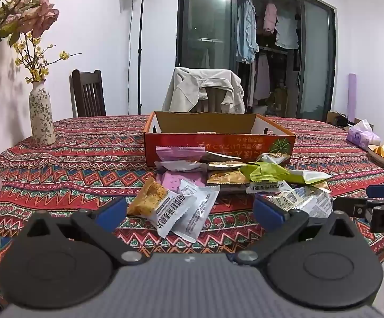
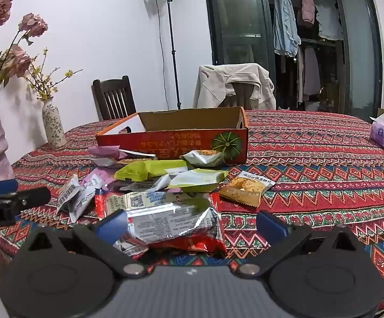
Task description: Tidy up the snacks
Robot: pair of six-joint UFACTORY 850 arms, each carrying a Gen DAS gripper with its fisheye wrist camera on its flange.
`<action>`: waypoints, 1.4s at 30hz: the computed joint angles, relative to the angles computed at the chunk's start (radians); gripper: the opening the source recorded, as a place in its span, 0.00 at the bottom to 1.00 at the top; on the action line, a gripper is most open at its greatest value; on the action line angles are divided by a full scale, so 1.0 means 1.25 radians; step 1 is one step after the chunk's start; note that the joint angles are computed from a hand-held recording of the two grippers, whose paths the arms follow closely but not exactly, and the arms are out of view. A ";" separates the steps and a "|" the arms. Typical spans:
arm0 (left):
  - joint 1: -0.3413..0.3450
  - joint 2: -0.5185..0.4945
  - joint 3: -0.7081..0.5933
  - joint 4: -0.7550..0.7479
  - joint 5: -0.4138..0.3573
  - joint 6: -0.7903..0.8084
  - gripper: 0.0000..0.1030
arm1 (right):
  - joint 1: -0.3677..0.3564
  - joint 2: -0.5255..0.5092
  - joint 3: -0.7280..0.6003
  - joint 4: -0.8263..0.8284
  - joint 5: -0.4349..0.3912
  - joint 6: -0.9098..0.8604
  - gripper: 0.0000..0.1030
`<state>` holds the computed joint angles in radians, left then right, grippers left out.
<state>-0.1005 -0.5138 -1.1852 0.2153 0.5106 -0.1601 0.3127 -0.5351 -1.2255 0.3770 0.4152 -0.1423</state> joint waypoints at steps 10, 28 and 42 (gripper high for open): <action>0.004 -0.009 -0.013 0.022 0.004 -0.027 1.00 | 0.000 0.002 0.000 0.001 0.003 -0.004 1.00; 0.006 -0.019 -0.024 0.039 0.002 -0.056 1.00 | -0.003 -0.004 -0.008 -0.005 -0.005 0.002 1.00; 0.007 -0.021 -0.026 0.045 0.000 -0.062 1.00 | -0.002 -0.015 -0.018 -0.004 -0.007 0.001 1.00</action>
<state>-0.0921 -0.5397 -1.2177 0.2710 0.5100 -0.2372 0.3097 -0.5543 -1.2480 0.3713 0.4060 -0.1413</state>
